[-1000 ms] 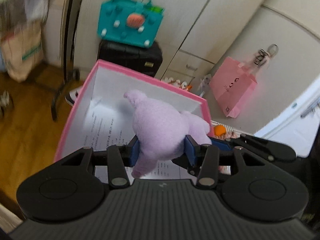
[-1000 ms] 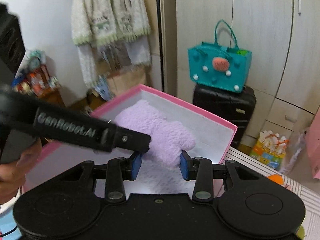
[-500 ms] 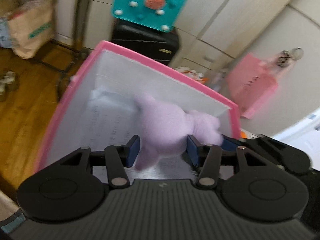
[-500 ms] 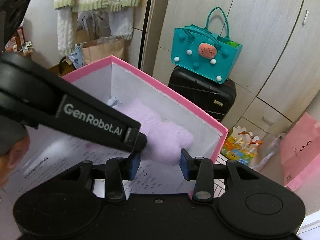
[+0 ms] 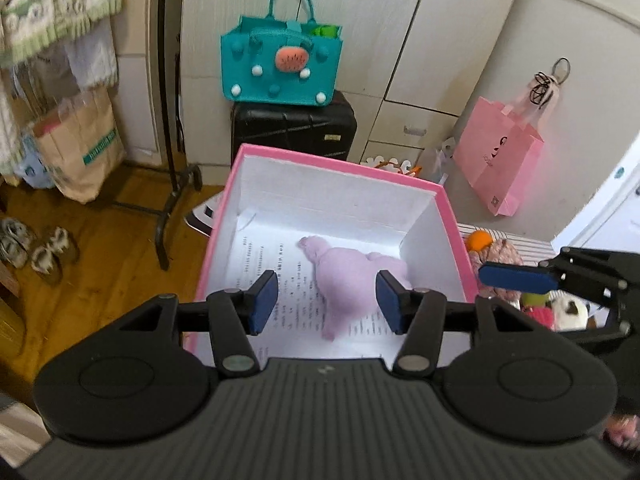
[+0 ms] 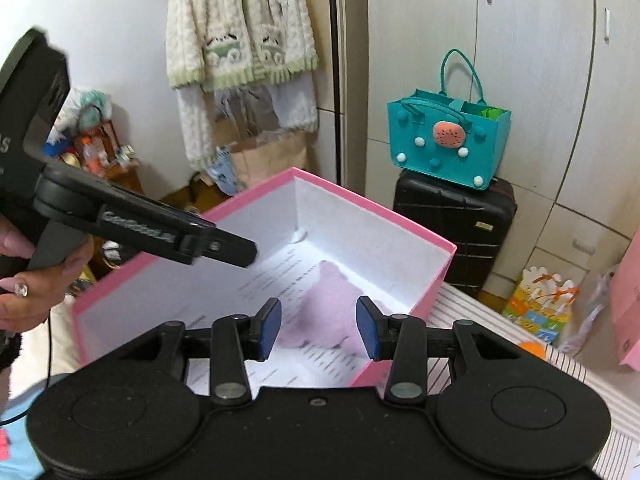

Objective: Organize soft objects

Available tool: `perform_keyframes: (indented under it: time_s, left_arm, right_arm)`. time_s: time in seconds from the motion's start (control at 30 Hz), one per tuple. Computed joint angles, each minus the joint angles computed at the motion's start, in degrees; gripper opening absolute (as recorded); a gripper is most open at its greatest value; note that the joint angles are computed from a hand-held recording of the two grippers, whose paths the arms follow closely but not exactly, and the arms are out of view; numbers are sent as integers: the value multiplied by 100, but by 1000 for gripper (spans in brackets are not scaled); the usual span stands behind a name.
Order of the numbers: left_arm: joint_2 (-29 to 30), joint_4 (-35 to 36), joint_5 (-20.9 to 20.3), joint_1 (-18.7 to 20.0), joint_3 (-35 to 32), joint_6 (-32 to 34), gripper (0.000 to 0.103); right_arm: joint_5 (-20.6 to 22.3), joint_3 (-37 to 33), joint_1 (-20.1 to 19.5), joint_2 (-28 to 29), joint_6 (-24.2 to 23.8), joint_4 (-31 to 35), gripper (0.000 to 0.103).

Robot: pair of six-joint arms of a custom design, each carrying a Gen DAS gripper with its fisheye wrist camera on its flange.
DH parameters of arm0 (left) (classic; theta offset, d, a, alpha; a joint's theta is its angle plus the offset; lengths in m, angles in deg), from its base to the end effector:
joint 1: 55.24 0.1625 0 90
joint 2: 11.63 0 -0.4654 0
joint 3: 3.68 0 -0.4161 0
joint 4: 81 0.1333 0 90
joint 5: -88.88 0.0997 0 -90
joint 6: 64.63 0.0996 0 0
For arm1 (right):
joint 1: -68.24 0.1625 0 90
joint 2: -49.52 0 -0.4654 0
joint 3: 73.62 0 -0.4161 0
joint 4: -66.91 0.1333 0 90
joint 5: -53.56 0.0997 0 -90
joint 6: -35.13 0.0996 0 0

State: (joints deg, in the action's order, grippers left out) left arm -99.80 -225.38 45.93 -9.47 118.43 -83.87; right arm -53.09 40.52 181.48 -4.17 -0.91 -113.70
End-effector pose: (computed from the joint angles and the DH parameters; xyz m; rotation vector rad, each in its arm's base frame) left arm -0.1851 -0.4858 0.3666 0.3435 2.4422 -0.9400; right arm 0.3389 -0.5237 0.1431 1.2511 -2.4154 0.6835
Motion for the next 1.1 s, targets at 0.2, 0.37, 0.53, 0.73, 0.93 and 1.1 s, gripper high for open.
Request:
perform_keyframes:
  time_s: [0.2,0.37,0.53,0.73,0.93,1.1]
  left_arm:
    - [-574,484,331,-740,339,139,61]
    - [-1064,1215,404,-1366,544,-23,64]
    - [-1488,2264,533,-1994,671,-440,69]
    - [-1876,2949,320,-2569,905,-729,77]
    - [-1986,2692,-15,-2834,1407,-374,77]
    - [-1896,2268,-206,-2813,1685,-310,84]
  right_arm:
    - [485,293,5,-572,608,541,47]
    - [846,579,55,-1002,744,829,48]
    - [805,1068,207,-1483,468,580,53]
    - [754,1791,228,-2250,197,337,55]
    - [612,2409,101,-2780,141,214,61]
    - [602,2858,-149,-3071,118,61,64]
